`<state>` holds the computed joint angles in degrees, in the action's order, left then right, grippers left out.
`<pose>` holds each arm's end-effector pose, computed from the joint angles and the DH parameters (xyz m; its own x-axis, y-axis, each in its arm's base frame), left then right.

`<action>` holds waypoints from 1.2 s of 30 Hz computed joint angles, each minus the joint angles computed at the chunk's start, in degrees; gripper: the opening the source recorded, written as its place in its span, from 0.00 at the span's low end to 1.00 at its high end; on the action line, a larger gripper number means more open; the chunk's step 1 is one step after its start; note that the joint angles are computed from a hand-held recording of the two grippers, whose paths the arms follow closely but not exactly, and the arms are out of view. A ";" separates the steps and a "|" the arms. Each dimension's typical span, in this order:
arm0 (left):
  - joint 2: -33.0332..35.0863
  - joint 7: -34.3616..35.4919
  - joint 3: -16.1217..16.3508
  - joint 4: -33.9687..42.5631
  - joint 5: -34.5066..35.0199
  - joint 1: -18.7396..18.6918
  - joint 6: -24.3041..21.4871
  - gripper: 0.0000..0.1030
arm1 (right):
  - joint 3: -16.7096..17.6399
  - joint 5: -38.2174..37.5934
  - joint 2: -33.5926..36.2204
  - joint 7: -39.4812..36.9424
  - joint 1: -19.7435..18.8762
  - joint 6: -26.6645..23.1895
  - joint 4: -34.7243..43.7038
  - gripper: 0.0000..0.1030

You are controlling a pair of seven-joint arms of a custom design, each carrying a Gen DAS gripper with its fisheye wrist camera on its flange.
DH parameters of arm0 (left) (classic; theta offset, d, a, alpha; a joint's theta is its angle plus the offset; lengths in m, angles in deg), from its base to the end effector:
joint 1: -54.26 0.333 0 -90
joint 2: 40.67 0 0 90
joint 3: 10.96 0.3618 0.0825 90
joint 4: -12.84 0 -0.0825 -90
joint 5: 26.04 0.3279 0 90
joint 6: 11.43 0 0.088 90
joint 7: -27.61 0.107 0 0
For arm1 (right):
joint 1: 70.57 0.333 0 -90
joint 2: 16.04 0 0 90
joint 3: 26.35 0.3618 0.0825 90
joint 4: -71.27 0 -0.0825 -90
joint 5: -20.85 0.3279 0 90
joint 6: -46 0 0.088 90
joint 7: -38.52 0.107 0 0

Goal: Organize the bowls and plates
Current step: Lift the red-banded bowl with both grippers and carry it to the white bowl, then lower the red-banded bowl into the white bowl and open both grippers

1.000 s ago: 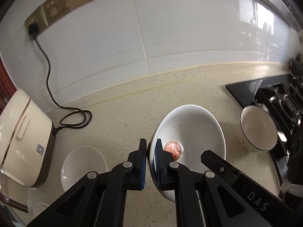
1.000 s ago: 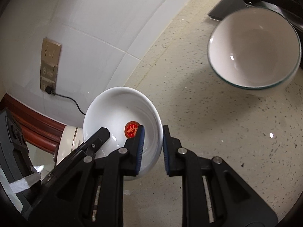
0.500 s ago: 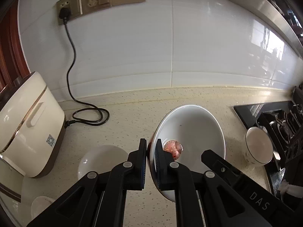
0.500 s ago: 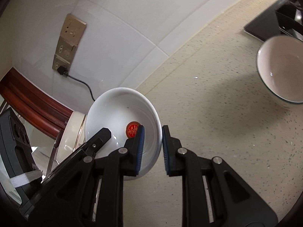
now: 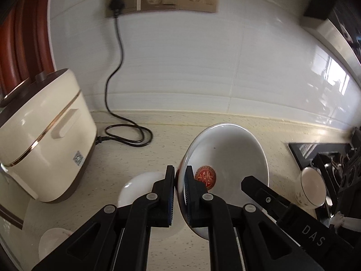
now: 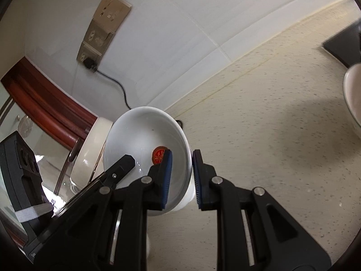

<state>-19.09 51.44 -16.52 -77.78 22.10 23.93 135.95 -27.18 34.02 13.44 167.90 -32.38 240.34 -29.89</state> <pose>0.5475 -0.3961 0.5512 -0.0520 -0.9978 0.0420 -0.6655 0.0033 -0.7464 0.5588 0.3976 0.4859 0.0698 -0.7244 -0.6858 -0.6640 0.4793 -0.5739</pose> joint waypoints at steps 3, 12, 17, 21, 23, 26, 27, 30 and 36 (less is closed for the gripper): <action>-1.41 -2.40 0.67 -2.49 0.48 0.89 1.40 0.09 | 1.76 -1.79 1.63 -0.66 -1.07 -2.48 3.53 0.21; -3.24 -9.12 0.62 -8.77 1.27 4.18 4.55 0.09 | 3.31 -7.68 7.55 -2.52 -1.49 -11.05 14.04 0.21; -2.88 -11.50 0.89 -10.65 0.44 5.22 6.57 0.09 | 1.32 -11.07 9.87 -2.87 0.14 -17.73 18.60 0.21; -2.65 -11.42 0.71 -11.96 -2.09 6.39 8.32 0.09 | 3.17 -12.40 11.15 -4.03 -1.08 -21.01 20.68 0.21; -2.55 -11.33 0.87 -12.43 -2.80 6.36 8.81 0.09 | 2.46 -13.04 11.48 -3.65 -0.60 -22.30 21.33 0.21; -2.23 -11.20 1.10 -12.63 -3.76 6.12 9.31 0.09 | 0.98 -14.42 11.92 -2.81 0.35 -23.65 22.43 0.21; -2.21 -11.12 1.22 -12.79 -3.98 6.13 9.64 0.09 | 0.70 -14.83 12.04 -2.56 0.51 -23.77 22.59 0.21; -2.04 -10.88 1.58 -13.05 -4.52 6.11 10.26 0.09 | -0.24 -16.08 12.38 -1.77 1.12 -24.68 23.42 0.21; -1.70 -8.90 1.45 -13.27 -7.31 6.34 10.65 0.09 | -0.09 -17.43 12.74 -1.07 0.85 -25.07 23.96 0.21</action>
